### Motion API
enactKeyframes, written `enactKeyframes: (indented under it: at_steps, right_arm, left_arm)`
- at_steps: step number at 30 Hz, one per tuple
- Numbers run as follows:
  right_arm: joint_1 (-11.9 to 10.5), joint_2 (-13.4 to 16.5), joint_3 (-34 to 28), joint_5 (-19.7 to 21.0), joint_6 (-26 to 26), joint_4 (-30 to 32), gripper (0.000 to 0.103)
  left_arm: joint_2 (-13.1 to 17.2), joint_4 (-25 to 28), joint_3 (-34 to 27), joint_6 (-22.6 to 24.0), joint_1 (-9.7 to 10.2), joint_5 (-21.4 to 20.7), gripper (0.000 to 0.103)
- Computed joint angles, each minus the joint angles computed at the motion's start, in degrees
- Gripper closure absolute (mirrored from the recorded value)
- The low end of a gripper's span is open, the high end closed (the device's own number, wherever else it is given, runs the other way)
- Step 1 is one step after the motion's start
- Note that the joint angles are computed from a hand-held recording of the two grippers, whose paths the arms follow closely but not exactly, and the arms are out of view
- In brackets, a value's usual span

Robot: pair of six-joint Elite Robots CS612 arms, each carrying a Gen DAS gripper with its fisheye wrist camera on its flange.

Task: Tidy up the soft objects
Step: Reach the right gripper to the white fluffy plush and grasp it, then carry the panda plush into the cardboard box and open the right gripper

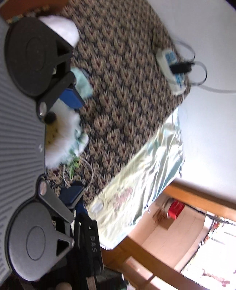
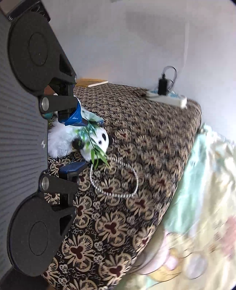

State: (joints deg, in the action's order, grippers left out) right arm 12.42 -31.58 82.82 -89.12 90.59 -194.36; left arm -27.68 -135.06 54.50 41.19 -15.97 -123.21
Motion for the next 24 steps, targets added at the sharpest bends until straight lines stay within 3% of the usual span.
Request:
enactKeyframes:
  at_steps: [4,10,11,12,16,18,24]
  right_arm:
    - [-0.53,0.73,0.17,1.65,3.93,-1.51,0.075]
    - [-0.97,1.81,-0.85,3.18,4.37,-1.62,0.075]
    - [-1.08,2.05,-1.16,3.71,4.36,-1.59,0.075]
    - [-1.19,2.37,-1.64,4.31,4.22,-1.44,0.075]
    - [-1.61,3.84,-3.86,6.77,3.08,-0.83,0.075]
    - [-1.84,4.74,-5.29,8.02,2.77,-0.62,0.075]
    - [-2.3,6.63,-8.41,11.73,1.35,-0.7,0.074]
  left_arm:
    - [2.68,6.83,-5.31,1.54,-0.53,-0.5,0.011]
    - [5.24,14.15,-9.72,2.41,-0.14,-1.7,0.017]
    - [5.48,14.85,-10.01,2.68,-0.05,-1.98,0.023]
    - [5.66,15.51,-10.18,3.03,-0.02,-1.98,0.036]
    - [5.91,15.16,-9.89,3.16,0.32,-1.74,0.048]
    - [5.91,15.22,-9.82,3.11,0.66,-2.26,0.053]
    - [6.29,16.86,-9.96,0.93,2.04,-4.67,0.053]
